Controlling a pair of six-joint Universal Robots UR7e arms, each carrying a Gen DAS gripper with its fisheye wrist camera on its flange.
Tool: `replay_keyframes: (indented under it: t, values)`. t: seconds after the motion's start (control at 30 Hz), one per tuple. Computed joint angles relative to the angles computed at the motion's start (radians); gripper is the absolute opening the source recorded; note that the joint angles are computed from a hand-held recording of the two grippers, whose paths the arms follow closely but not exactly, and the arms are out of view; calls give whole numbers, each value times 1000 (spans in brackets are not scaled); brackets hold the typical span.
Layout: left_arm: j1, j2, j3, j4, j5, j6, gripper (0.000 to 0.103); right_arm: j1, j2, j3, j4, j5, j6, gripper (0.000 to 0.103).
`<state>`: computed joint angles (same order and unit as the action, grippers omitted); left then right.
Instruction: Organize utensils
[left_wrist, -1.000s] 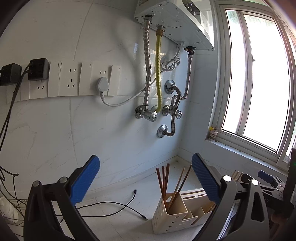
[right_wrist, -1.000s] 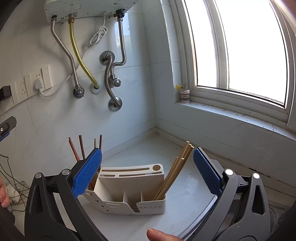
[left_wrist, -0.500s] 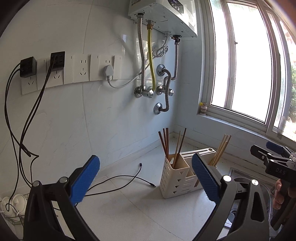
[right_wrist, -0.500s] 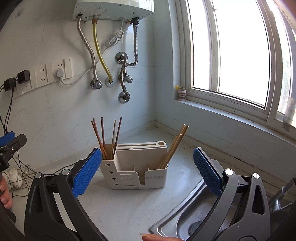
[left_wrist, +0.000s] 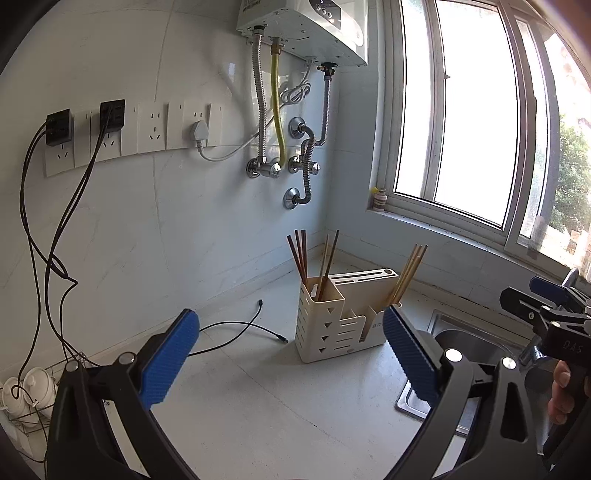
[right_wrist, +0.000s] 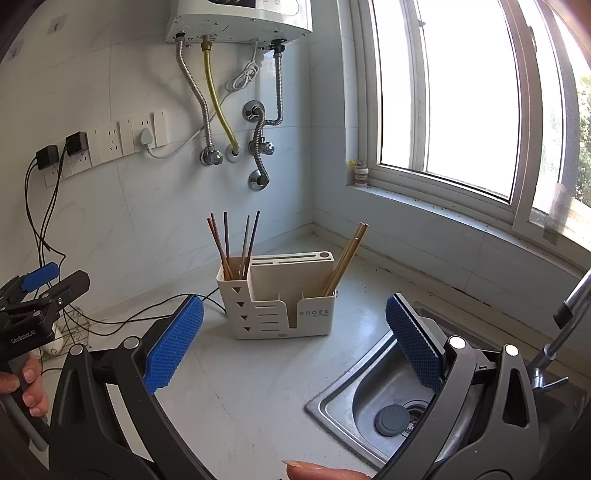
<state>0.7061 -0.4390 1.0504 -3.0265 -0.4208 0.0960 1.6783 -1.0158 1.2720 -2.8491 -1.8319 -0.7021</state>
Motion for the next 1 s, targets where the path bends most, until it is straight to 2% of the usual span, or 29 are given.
replay_keyframes:
  t: [0.13, 0.57, 1.0]
  values:
    - [-18, 24, -25, -19, 36, 0, 98, -14, -20, 2, 16, 10, -10, 95]
    - [-26, 58, -77, 114, 60, -161, 98, -50, -13, -54, 70, 29, -28, 95]
    - [-31, 89, -129, 178, 58, -171, 98, -57, -7, -77, 98, 36, -33, 95]
